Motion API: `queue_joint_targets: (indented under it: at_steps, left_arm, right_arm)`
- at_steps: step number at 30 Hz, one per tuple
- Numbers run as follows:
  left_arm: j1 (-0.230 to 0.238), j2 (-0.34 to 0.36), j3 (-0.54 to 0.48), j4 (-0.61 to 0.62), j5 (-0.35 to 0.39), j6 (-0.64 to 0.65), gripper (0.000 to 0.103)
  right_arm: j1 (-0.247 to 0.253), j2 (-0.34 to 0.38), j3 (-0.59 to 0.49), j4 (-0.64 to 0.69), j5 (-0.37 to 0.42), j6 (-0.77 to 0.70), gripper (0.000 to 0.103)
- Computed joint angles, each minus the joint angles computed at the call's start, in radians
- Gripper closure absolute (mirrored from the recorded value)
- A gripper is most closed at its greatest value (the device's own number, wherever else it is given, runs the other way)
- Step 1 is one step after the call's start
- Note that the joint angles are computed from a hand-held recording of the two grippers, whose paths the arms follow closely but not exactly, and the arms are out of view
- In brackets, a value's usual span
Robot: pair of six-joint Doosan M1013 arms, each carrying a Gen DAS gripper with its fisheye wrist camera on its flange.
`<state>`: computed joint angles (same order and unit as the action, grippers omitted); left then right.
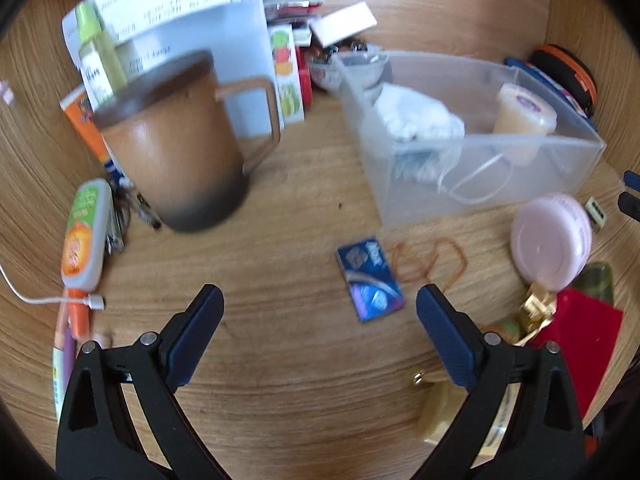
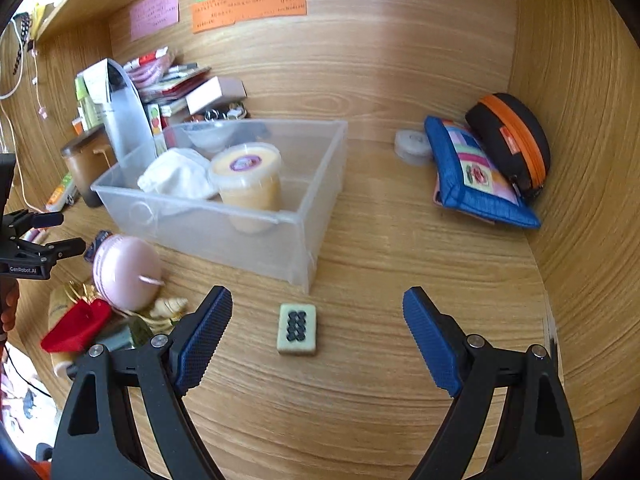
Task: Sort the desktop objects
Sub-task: 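Withdraw both tools from the bin toward the desk items, then grasp the blue Max card box with the left tool while the right tool grasps the mahjong tile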
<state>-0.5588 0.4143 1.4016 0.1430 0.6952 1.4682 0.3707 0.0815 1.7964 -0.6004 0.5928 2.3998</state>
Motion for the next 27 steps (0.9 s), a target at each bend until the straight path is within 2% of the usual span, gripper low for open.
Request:
queue_joint_targets:
  at_steps: [5,8,12,16,18,27]
  left_arm:
    - [-0.002,0.001,0.007,-0.018,-0.009,0.034,0.005]
    - [-0.014,0.015,-0.006,0.047,0.007,-0.020,0.006]
    - [-0.008,0.027,-0.022,-0.013,0.021,0.030,0.016]
    - [-0.001,0.024,-0.019,-0.047,0.017,0.058,0.019]
    - [0.006,0.022,-0.017,-0.088,0.019,0.090,0.025]
    - [0.022,0.018,-0.009,-0.183,0.010,0.185,0.027]
  right_arm:
    - [-0.005,0.008,-0.001,0.009,0.017,-0.004,0.017]
    - [-0.003,0.014,-0.001,-0.015,0.036,0.025,0.017]
    - [-0.008,0.016,0.004,0.009,0.028,0.000,0.017]
    - [-0.004,0.020,0.005,0.002,0.035,-0.010,0.017]
    - [-0.005,0.022,0.006,0.004,0.034,-0.014,0.017]
    - [-0.013,0.034,-0.002,0.079,0.024,-0.093,0.018]
